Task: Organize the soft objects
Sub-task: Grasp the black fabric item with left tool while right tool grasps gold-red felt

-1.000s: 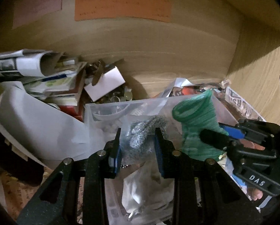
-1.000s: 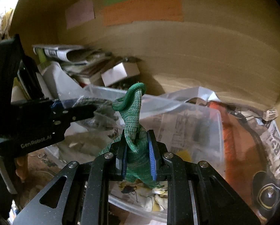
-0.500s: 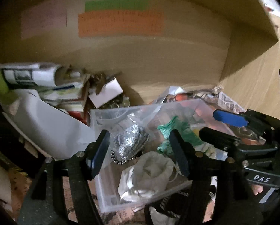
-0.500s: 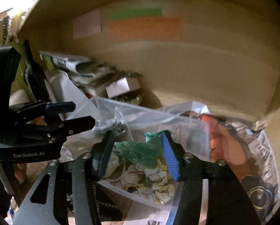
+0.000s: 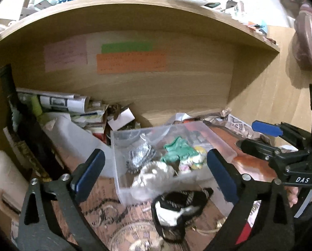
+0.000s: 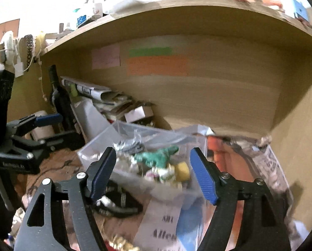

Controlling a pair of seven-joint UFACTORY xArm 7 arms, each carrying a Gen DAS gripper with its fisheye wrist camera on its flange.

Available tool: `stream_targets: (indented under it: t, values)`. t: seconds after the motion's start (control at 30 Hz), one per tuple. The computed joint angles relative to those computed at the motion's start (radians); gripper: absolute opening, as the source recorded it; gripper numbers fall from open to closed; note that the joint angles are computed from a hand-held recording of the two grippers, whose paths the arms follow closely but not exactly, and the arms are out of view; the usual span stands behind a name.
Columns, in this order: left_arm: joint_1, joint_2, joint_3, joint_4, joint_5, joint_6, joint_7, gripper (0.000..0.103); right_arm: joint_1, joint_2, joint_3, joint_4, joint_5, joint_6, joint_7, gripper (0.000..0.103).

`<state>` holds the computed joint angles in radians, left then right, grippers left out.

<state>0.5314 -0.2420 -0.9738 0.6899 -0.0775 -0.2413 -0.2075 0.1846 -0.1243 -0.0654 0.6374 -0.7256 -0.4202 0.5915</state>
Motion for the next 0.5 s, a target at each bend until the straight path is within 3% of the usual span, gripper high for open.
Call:
stream_targets:
  t: [0.07,0.13,0.37,0.5]
  values:
    - [-0.100,-0.003,0.088,-0.030,0.006,0.006,-0.009,0.101,-0.005,-0.020,0.005,-0.043,0.017,0.001,-0.014,0.071]
    - [-0.156,0.002,0.132,-0.050,0.004,0.010,-0.011,0.101,0.014,-0.029,-0.023,-0.074,-0.023,0.011,0.022,0.071]
    - [-0.134,0.036,0.078,-0.092,0.032,0.068,-0.066,0.101,0.050,0.013,-0.096,-0.120,-0.231,0.025,0.223,0.071]
    - [-0.076,0.063,0.021,-0.112,0.072,0.086,-0.124,0.101,0.018,0.052,-0.068,-0.119,-0.322,0.024,0.309,0.071]
